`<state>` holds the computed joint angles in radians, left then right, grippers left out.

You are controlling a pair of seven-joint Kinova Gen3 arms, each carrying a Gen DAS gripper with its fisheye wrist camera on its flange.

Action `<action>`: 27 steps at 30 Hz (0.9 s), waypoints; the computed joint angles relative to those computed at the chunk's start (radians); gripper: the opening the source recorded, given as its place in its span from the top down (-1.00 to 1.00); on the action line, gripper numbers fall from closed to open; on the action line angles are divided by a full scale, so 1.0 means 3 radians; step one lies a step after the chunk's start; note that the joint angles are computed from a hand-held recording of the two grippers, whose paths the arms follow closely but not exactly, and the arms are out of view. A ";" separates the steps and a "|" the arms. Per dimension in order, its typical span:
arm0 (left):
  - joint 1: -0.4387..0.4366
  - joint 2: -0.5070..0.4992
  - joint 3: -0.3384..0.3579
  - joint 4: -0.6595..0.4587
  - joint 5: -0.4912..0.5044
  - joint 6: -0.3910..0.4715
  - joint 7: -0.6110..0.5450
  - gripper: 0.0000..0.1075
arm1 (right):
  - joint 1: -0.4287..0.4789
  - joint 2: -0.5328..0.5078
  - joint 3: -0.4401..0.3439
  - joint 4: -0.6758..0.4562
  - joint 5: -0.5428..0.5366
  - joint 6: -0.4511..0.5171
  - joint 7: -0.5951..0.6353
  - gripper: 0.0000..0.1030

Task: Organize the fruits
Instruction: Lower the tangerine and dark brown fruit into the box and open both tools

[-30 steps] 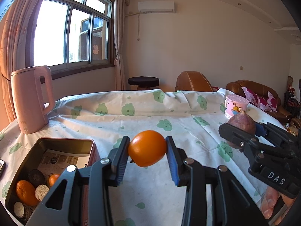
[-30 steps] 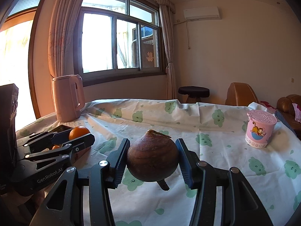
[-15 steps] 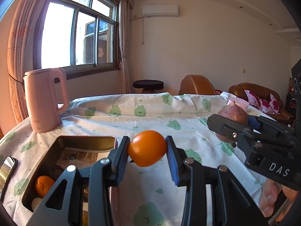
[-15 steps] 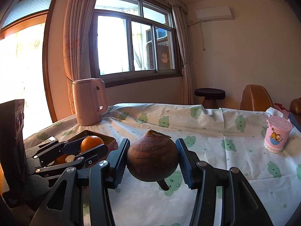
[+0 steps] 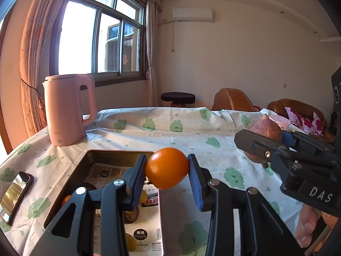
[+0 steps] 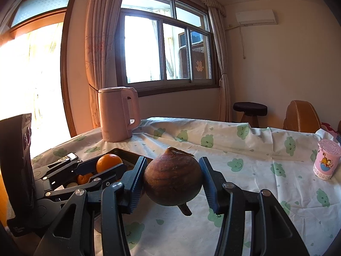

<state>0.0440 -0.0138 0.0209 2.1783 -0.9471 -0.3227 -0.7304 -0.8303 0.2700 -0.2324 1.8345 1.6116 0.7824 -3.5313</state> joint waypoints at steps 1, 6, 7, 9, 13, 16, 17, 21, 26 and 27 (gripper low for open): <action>-0.0009 -0.0006 -0.0010 0.0005 -0.0017 0.0000 0.0014 0.25 | 0.0000 0.0009 -0.0002 -0.0017 -0.0004 -0.0010 0.0021 -0.01; -0.0047 -0.0038 -0.0061 0.0033 -0.0053 0.0004 0.0061 0.25 | -0.0024 0.0055 0.0004 -0.0101 -0.0010 -0.0056 0.0091 -0.01; -0.0054 -0.0042 -0.0076 0.0036 -0.0059 0.0001 0.0071 0.25 | -0.0031 0.0067 0.0008 -0.0120 -0.0014 -0.0063 0.0111 -0.01; -0.0067 -0.0049 -0.0101 0.0042 -0.0070 -0.0004 0.0082 0.25 | -0.0048 0.0093 0.0017 -0.0160 -0.0015 -0.0080 0.0137 -0.01; -0.0097 -0.0064 -0.0148 0.0053 -0.0119 -0.0022 0.0127 0.25 | -0.0078 0.0143 0.0042 -0.0237 -0.0036 -0.0117 0.0212 -0.01; -0.0122 -0.0074 -0.0176 0.0060 -0.0141 -0.0021 0.0137 0.25 | -0.0097 0.0181 0.0064 -0.0296 -0.0049 -0.0157 0.0259 -0.01; -0.0131 -0.0079 -0.0186 0.0066 -0.0139 -0.0025 0.0137 0.25 | -0.0105 0.0191 0.0071 -0.0310 -0.0051 -0.0170 0.0271 -0.01; -0.0171 -0.0083 -0.0229 0.0077 -0.0169 -0.0034 0.0171 0.25 | -0.0135 0.0238 0.0096 -0.0378 -0.0062 -0.0215 0.0319 -0.01; -0.0233 -0.0078 -0.0268 0.0084 -0.0238 -0.0031 0.0244 0.25 | -0.0170 0.0313 0.0135 -0.0481 -0.0097 -0.0295 0.0396 -0.01; -0.0246 -0.0075 -0.0276 0.0086 -0.0255 -0.0035 0.0260 0.25 | -0.0173 0.0329 0.0144 -0.0504 -0.0108 -0.0320 0.0412 -0.01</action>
